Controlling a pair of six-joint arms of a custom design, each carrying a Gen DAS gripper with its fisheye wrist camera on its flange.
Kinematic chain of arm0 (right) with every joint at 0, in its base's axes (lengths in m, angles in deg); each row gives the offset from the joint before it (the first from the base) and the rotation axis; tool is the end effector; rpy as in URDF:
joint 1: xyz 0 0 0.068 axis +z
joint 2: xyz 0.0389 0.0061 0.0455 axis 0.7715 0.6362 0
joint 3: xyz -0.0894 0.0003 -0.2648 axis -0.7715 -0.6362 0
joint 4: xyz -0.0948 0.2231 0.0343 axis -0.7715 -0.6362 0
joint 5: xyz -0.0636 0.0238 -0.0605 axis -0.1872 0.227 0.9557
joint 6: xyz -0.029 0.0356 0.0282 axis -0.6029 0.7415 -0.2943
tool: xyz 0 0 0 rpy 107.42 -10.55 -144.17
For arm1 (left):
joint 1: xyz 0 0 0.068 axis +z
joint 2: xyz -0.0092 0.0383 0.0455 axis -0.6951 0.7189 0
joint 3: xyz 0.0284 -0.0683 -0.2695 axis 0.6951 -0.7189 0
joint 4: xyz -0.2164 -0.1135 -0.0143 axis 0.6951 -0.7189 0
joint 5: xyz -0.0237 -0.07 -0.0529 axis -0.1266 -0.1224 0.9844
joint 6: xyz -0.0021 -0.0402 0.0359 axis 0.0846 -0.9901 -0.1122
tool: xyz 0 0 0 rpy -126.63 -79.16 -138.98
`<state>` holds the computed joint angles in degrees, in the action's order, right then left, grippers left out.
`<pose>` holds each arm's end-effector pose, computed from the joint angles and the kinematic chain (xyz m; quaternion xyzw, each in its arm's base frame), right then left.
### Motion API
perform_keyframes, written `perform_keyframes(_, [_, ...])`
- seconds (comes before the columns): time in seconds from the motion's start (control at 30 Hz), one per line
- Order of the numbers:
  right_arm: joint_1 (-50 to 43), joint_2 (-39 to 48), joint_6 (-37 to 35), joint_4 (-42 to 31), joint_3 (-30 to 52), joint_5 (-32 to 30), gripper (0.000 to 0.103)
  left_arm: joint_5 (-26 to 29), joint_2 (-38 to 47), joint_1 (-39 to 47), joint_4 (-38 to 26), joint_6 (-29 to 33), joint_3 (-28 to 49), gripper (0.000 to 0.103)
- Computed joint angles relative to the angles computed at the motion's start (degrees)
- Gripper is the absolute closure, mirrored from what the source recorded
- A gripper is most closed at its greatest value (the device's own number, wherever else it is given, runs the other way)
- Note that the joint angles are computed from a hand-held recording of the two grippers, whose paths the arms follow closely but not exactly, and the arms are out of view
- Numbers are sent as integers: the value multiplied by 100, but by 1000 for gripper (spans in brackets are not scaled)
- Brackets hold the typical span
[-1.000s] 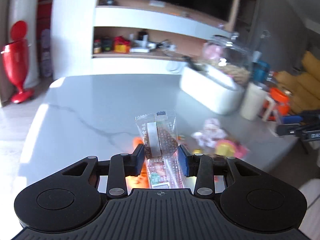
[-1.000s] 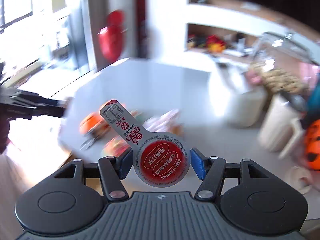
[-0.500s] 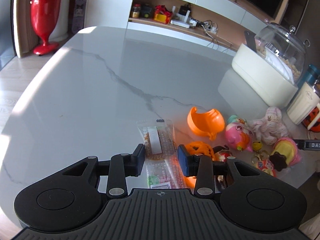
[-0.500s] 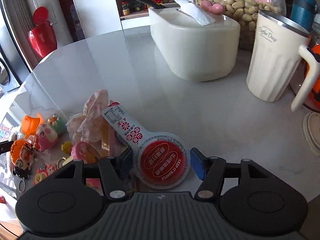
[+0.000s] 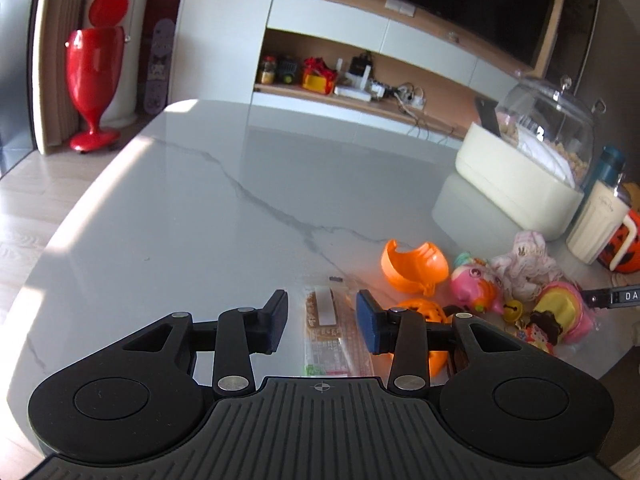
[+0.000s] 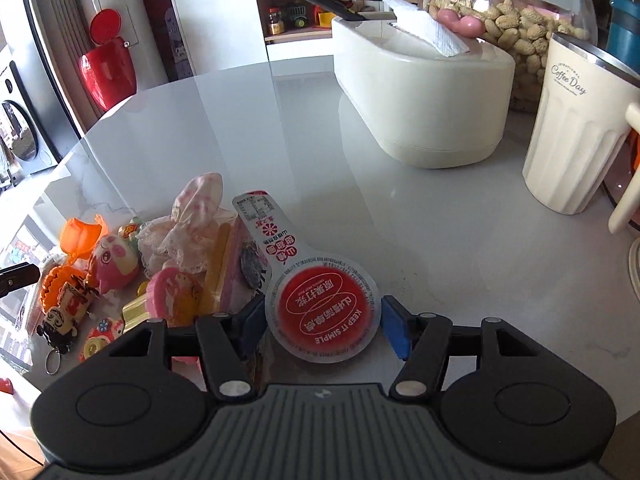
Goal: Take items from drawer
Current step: 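Set the snack bar on the countertop with the left tool while the right tool releases the red packet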
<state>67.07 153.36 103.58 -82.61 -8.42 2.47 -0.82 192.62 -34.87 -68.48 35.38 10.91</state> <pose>0.2479 0.0725 0.3354 0.0729 0.9283 0.1126 0.3468 0.3879 0.0352 0.2938 0.3108 0.8272 -0.2831 0.3728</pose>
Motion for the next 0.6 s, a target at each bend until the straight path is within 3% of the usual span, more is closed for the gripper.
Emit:
perform_keyframes(0.1, [56, -498, 130, -54, -91, 162, 42, 345, -126, 417, 189, -231, -110, 62])
perform_keyframes(0.27, [224, -1843, 43, -365, -147, 447, 41, 1156, -486, 1160, -667, 185, -24, 62])
perform_keyframes(0.4, [154, -2081, -120, 122, -155, 786, 41, 813, -808, 1316, -1342, -119, 32, 62])
perform_keyframes(0.47, [-175, -1501, -63, 271, -46, 359, 47, 964, -723, 1457, -2125, 288, 294, 62])
perform_keyframes(0.5, [-309, -1226, -12, 190, 41, 112, 58, 1049, -698, 1555, -2485, 707, 382, 62])
perform_keyframes(0.6, [-708, -1158, -116, 129, -138, -684, 61, 1041, -585, 1766, -3382, 2089, 531, 62])
